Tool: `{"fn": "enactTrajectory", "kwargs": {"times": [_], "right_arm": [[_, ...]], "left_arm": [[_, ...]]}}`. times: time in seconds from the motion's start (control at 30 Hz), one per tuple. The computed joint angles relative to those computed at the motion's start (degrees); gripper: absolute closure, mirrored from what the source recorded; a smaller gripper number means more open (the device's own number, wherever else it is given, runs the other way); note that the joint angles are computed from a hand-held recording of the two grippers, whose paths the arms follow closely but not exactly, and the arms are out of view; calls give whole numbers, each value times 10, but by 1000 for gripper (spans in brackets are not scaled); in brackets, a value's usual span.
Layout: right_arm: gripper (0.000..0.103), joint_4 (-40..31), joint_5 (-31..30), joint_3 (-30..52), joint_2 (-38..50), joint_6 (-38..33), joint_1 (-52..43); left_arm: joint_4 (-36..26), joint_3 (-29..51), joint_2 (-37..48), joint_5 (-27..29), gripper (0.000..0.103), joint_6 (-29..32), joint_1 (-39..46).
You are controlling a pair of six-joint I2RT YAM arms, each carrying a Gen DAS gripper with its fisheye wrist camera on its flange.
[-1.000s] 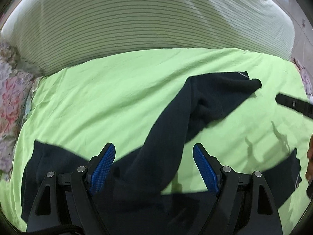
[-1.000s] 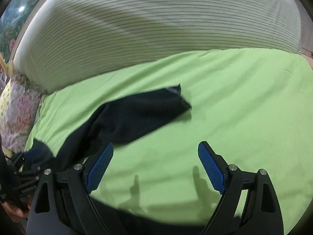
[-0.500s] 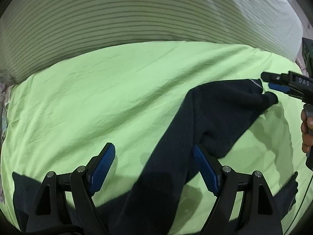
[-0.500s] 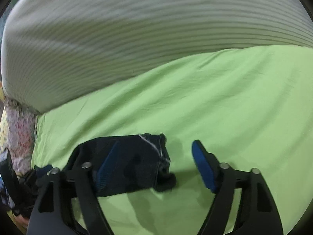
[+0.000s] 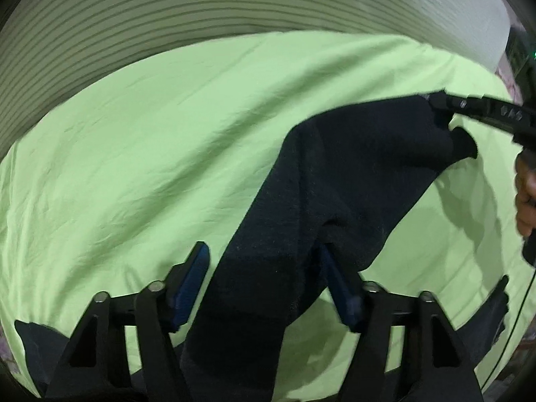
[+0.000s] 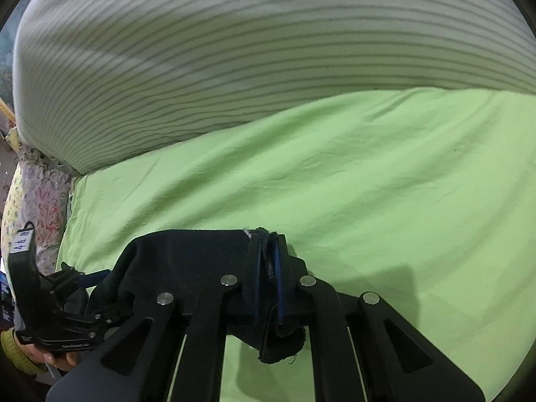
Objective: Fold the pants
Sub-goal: 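Close the right tool on one leg hem while the left tool grips the other hem, then lift both held hems and carry them over toward the waistband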
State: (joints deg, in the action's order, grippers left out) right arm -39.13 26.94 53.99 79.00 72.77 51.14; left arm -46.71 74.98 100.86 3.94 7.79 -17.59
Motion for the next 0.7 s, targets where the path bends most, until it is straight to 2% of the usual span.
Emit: {"fn": "enactTrajectory", "kwargs": {"times": [0.07, 0.23, 0.3, 0.37, 0.57, 0.7], "right_arm": [[95, -1, 10, -6, -8, 0, 3], [95, -18, 25, -18, -37, 7, 12], [96, -25, 34, -20, -50, 9, 15], [96, -35, 43, -3, -45, 8, 19], [96, -113, 79, 28, -84, 17, 76], [96, -187, 125, 39, -116, 66, 178]], "left_arm": [[-12, 12, 13, 8, 56, -1, 3], [-38, 35, 17, 57, 63, 34, 40], [-53, 43, 15, 73, 77, 52, 51], [-67, 41, 5, 84, 85, 73, 63], [-139, 52, -46, 149, 89, 143, 87], [-172, 4, -116, 173, 89, 190, 75]]}}
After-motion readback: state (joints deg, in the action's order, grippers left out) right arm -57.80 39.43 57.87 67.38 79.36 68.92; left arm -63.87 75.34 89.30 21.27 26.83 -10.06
